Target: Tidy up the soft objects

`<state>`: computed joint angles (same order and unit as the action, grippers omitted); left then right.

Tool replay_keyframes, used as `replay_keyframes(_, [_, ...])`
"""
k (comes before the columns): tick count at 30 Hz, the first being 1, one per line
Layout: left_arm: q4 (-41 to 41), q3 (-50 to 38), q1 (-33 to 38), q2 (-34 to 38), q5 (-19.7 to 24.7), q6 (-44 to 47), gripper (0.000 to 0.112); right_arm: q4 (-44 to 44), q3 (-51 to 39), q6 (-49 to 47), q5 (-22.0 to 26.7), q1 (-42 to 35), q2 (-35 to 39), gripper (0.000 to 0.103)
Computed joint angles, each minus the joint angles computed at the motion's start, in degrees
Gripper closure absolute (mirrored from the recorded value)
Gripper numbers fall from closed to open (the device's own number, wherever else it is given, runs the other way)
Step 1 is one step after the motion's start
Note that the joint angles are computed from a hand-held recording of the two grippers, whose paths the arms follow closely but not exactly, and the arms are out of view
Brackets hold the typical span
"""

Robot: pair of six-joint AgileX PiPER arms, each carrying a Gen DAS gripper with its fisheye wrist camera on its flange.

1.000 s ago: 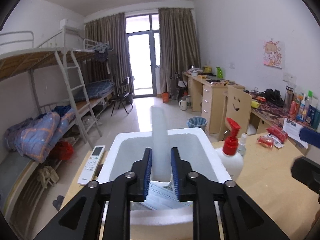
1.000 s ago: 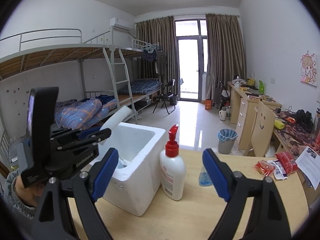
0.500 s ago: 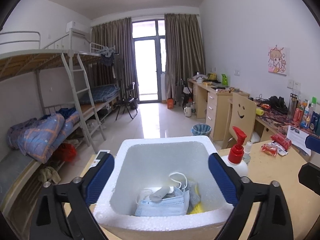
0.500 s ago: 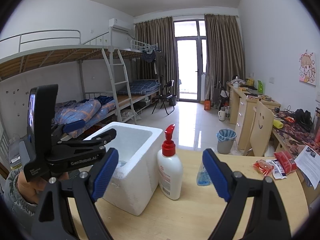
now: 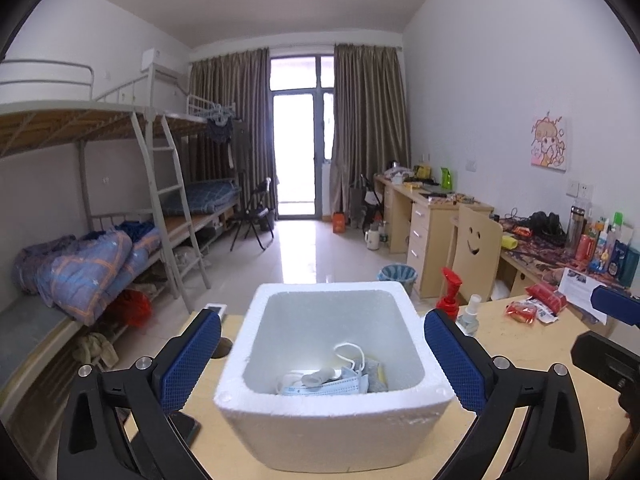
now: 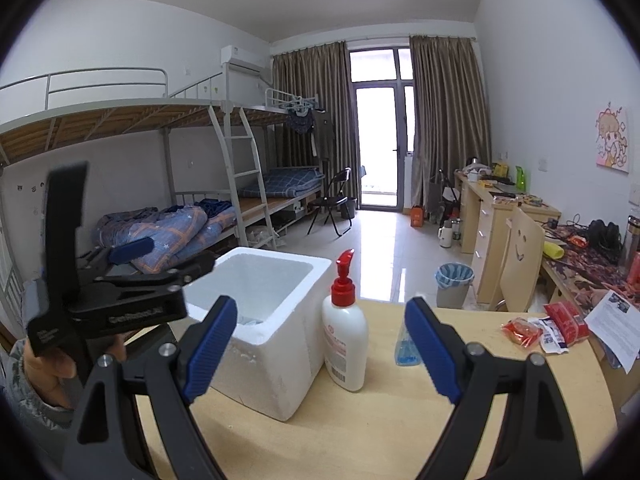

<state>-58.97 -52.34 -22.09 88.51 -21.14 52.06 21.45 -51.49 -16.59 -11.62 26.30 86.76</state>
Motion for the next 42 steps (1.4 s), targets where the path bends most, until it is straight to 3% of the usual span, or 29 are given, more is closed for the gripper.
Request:
replay_keyframes(6, [-1.3,3.2,-1.5,-4.5,-0.2,1.5,0.010,4.2,3.2,-3.4,-1.4,1.8,-3.8,0.014])
replay_keyframes(14, [-4.8,9.9,-5.5,-12.0,-4.0,3.7,0.010,19.7,8.6,-18.2,-4.9,6.8,-10.9,0.014])
replay_keyframes(17, [-6.9,13.2,-8.3,-15.7,-6.8,4.9,0.010,27.2,10.3,-24.8,-6.6,9.3,-13.5,0.014])
replay_keyframes(26, [-16.8,20.7,-22.0,-25.9,-20.6,12.4,0.010,41.2,15.0,-37.5,-12.5,16.9,-20.5,0.014])
replay_keyframes(30, [-19.4,22.7,-28.4,-28.7,-26.7,14.0,0.010,44.3,17.9,-39.6,-17.5,21.5,-23.8,0.014])
replay_keyframes(34, [-20.9,23.9,-32.3,-30.4,-29.9,14.6,0.010,47.7,20.5,-41.2,-25.3,27.8,-25.7,0.006])
replay_keyframes(38, [-21.6,24.8,-35.1,-31.1,-32.4,14.1,0.010,48.6,22.0,-41.6,-28.8,31.0,-26.7,0.005])
replay_keyframes(42, [-22.6,26.4,-39.0,-31.4,-36.4,13.3,0.010,47.8,24.9,-39.1,-37.1,36.9,-26.9,0.000])
